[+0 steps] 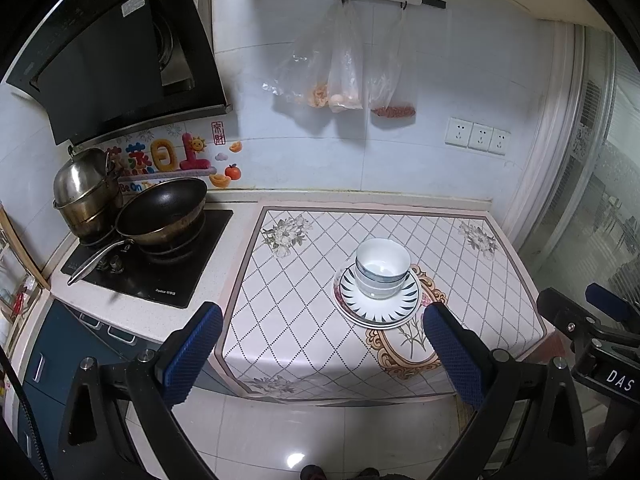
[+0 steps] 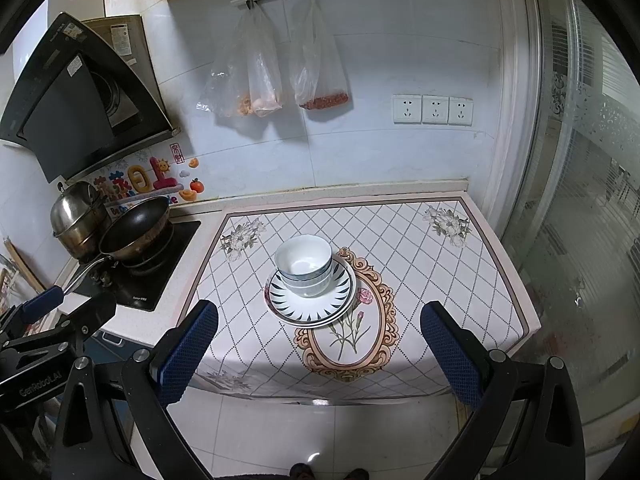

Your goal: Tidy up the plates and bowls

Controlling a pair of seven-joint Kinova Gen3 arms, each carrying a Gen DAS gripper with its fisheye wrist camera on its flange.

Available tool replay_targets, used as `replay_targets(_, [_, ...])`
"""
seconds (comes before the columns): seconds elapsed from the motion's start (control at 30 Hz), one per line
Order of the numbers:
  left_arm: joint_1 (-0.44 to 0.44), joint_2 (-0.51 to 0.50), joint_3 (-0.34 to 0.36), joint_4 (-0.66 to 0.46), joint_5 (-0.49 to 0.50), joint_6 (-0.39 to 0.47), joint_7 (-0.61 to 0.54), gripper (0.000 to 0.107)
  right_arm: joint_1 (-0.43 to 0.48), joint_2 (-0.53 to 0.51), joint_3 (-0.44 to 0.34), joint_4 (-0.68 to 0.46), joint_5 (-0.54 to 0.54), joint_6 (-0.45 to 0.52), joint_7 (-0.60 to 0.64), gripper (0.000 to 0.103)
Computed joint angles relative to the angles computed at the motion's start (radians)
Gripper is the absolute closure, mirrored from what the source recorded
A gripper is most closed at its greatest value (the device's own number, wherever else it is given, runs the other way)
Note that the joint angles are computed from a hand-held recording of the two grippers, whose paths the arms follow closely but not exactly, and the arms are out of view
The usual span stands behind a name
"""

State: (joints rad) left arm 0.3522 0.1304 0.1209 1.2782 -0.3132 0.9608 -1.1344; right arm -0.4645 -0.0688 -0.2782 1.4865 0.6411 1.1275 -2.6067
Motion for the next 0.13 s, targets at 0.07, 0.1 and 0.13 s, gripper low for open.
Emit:
replay_targets(0.07, [0.003,0.001,0.000,-0.001,-0.004,-0.002,0.004,0.005,0.000,0.002,0.001,0.001,0.001,-0.001,0.001,0.000])
replay_targets(0.1, [0.005,0.001,0.000,-0.001,-0.008,-0.004,0.007,0.005,0.000,0.002,0.001,0.003,0.001,-0.004,-0.001,0.000])
replay_targets(0.13, [0.007,-0.001,0.001,0.002,-0.010,-0.005,0.008,0.005,0.000,0.001,0.002,0.002,0.000,-0.004,0.002,0.000])
